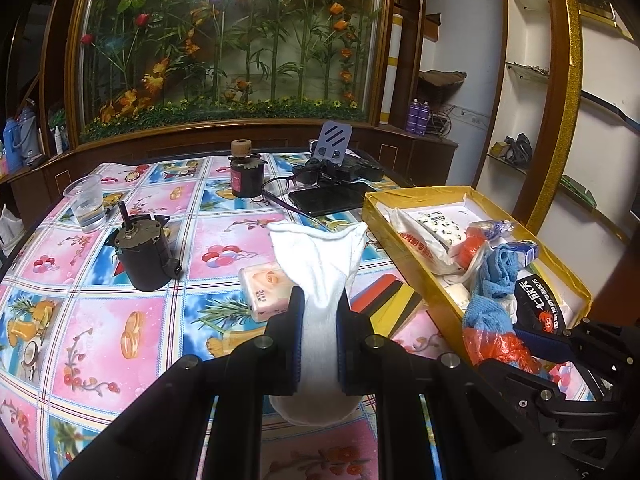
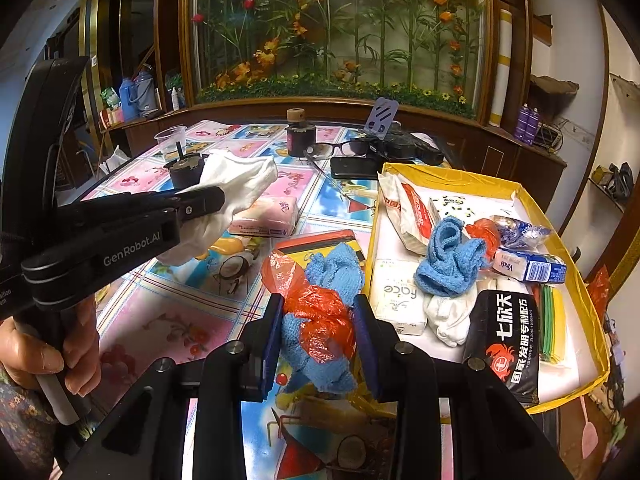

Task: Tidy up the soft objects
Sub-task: 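Lift the white cloth and blue cloth and carry them over the yellow box, then lower both cloths into the box and open both grippers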

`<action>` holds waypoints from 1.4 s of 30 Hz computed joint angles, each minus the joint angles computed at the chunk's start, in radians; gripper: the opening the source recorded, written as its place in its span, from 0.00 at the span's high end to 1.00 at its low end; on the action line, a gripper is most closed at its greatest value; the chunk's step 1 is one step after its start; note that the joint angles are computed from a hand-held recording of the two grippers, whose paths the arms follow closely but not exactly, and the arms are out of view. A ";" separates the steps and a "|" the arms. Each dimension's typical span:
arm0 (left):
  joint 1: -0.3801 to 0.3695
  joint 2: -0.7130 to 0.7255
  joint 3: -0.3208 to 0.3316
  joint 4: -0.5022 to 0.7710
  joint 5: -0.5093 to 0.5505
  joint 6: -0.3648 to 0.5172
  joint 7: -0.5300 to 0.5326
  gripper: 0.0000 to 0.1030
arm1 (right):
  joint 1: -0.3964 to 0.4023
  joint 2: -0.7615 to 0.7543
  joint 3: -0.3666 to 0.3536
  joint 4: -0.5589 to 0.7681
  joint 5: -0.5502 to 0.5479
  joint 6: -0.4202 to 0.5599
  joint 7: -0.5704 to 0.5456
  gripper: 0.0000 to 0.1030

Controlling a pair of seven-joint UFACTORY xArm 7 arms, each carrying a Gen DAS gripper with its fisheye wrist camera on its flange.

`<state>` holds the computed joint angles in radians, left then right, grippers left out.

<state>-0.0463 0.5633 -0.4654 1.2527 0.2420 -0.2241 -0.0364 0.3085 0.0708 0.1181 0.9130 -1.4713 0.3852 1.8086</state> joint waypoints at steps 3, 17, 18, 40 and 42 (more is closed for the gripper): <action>-0.007 0.002 0.004 0.003 0.000 0.003 0.001 0.88 | -0.001 -0.001 -0.001 0.000 -0.006 -0.002 0.004 0.64; -0.003 0.022 -0.038 0.017 0.005 0.013 0.017 0.88 | -0.029 -0.042 -0.004 -0.023 -0.036 -0.003 0.043 0.64; -0.008 0.021 -0.037 0.017 0.004 0.012 0.019 0.88 | -0.033 -0.047 -0.005 -0.026 -0.040 -0.005 0.050 0.64; -0.073 0.129 -0.145 0.167 -0.073 0.117 0.112 0.88 | -0.185 -0.160 -0.047 -0.127 -0.093 -0.081 0.176 0.64; -0.080 0.148 -0.166 0.198 -0.094 0.146 0.137 0.88 | -0.200 -0.167 -0.052 -0.135 -0.076 -0.083 0.158 0.64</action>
<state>-0.1266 0.7117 -0.6312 1.4508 0.1478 -0.0779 0.1004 0.1081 -0.0958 0.0666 0.7781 -1.5475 0.3026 1.9669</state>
